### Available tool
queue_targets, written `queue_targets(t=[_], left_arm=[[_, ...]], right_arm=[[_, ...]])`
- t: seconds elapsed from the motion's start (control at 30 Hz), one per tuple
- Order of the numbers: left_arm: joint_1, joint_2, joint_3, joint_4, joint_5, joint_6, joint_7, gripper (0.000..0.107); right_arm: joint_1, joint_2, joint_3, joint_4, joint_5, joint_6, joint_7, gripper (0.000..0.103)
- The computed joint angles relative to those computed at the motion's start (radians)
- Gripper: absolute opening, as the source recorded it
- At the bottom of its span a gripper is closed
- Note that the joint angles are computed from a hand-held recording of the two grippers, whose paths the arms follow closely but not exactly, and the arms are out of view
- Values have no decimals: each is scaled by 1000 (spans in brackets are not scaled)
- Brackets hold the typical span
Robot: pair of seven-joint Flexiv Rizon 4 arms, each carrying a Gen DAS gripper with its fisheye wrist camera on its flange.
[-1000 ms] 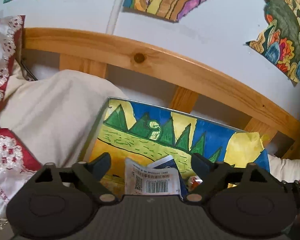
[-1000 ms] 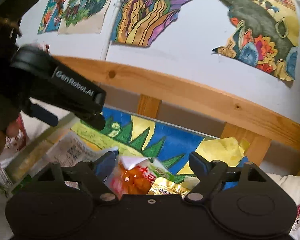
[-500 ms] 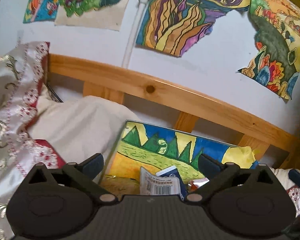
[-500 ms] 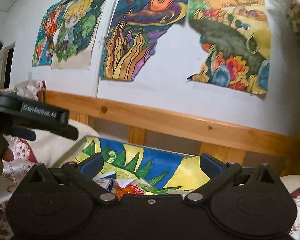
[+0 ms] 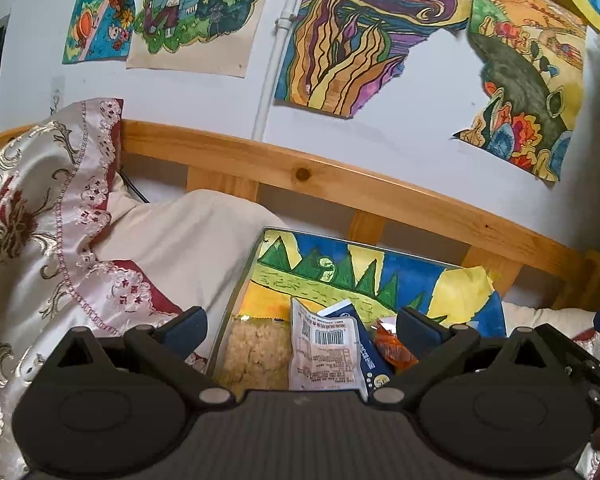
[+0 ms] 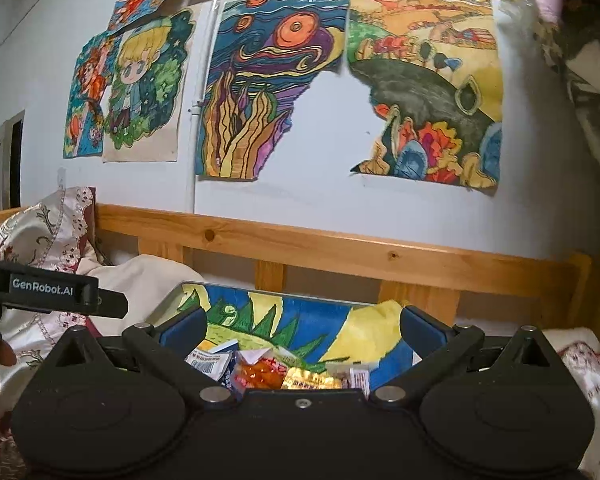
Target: Organize snacks
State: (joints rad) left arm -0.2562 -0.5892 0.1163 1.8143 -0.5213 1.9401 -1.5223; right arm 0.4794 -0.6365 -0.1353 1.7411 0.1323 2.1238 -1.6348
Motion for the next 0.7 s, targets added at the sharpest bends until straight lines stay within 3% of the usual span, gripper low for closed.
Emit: queue_targets(t=[0.4, 0.7], left_arm=[[-115, 47, 74, 100, -114, 55, 48, 102], [-83, 124, -10, 271, -131, 167, 93, 102]], right_arm=[[6, 71, 28, 118, 56, 42, -5, 102], [71, 150, 15, 240, 161, 30, -20, 102]])
